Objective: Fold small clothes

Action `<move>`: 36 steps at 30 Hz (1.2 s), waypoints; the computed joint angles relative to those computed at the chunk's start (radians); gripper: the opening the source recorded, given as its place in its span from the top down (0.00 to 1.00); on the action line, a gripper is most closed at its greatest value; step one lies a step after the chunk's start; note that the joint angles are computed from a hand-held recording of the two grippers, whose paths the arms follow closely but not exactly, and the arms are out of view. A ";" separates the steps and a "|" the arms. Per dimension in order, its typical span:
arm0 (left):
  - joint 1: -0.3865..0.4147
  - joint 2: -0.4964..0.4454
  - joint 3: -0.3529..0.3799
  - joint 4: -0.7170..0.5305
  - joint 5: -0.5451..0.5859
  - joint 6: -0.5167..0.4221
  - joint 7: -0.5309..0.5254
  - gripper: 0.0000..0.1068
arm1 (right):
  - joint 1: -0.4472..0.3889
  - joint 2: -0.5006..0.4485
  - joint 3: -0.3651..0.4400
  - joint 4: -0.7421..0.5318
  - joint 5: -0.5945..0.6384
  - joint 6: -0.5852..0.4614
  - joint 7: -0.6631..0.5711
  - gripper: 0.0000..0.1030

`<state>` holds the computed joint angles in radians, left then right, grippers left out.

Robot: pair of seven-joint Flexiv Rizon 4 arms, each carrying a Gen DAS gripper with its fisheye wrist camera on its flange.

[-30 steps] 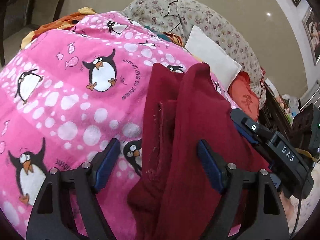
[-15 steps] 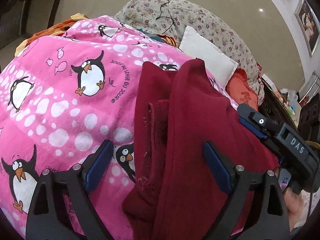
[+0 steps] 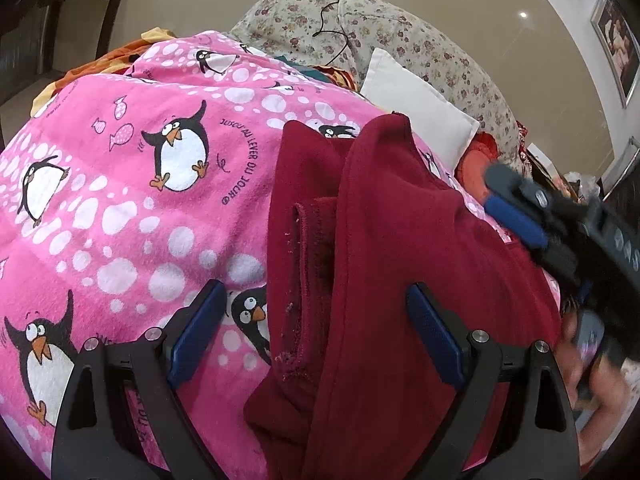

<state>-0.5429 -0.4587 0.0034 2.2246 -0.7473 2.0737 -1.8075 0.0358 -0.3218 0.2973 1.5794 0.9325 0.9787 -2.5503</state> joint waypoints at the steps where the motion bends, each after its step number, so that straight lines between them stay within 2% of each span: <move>1: 0.005 0.000 -0.003 0.002 0.007 0.002 -0.005 0.14 | 0.035 -0.017 -0.011 -0.014 -0.052 0.021 0.025 0.51; 5: 0.017 0.002 -0.009 0.005 0.029 0.001 -0.018 0.14 | 0.076 -0.086 -0.004 -0.087 -0.168 0.011 0.024 0.41; 8: 0.003 -0.001 0.000 0.001 0.016 -0.003 -0.013 0.14 | 0.103 -0.118 0.006 -0.098 -0.283 0.010 -0.002 0.41; 10: 0.005 -0.001 0.000 0.001 0.018 -0.004 -0.013 0.14 | 0.116 -0.132 0.016 -0.084 -0.333 0.045 -0.019 0.43; 12: 0.003 -0.001 0.002 -0.001 0.016 -0.007 -0.013 0.14 | 0.109 -0.145 0.034 -0.087 -0.347 0.039 -0.007 0.74; 13: 0.002 -0.001 0.003 -0.001 0.015 -0.007 -0.012 0.14 | 0.118 -0.143 0.033 -0.079 -0.358 0.064 0.018 0.80; 14: -0.001 -0.002 0.005 -0.003 0.012 -0.008 -0.009 0.14 | 0.110 -0.141 0.047 -0.075 -0.354 0.076 0.012 0.93; 18: 0.001 -0.002 0.005 -0.004 0.014 -0.010 -0.009 0.14 | 0.094 -0.133 0.098 -0.068 -0.316 0.134 -0.013 0.93; 22: 0.014 -0.004 -0.002 0.000 0.033 -0.002 -0.020 0.14 | 0.117 -0.157 0.080 -0.079 -0.354 0.121 0.063 0.93; 25: 0.007 -0.005 0.003 0.000 0.027 -0.001 -0.015 0.13 | 0.064 -0.144 0.110 -0.083 -0.315 0.090 0.048 0.92; 26: 0.008 -0.005 0.003 0.001 0.030 -0.001 -0.015 0.13 | 0.049 -0.126 0.109 -0.070 -0.302 0.084 0.046 0.86; 27: 0.012 -0.005 0.000 0.002 0.035 0.000 -0.017 0.13 | 0.012 -0.099 0.118 -0.055 -0.270 0.057 0.027 0.75; 29: 0.008 -0.005 0.002 0.001 0.031 -0.001 -0.017 0.13 | -0.063 -0.040 0.123 -0.019 -0.180 0.009 -0.041 0.64; 31: 0.011 -0.003 -0.001 0.002 0.034 -0.003 -0.020 0.13 | -0.069 0.020 0.073 0.059 -0.162 0.085 -0.031 0.63; 34: 0.011 -0.004 0.001 0.002 0.036 -0.002 -0.020 0.13 | -0.064 0.023 0.003 0.092 -0.147 0.159 -0.020 0.63; 35: 0.010 -0.004 0.001 0.002 0.036 -0.002 -0.020 0.13 | -0.042 0.006 -0.029 0.091 -0.186 0.184 0.032 0.63; 36: 0.009 -0.004 0.003 0.000 0.035 -0.004 -0.017 0.13 | 0.002 -0.021 -0.084 0.096 -0.274 0.229 0.146 0.63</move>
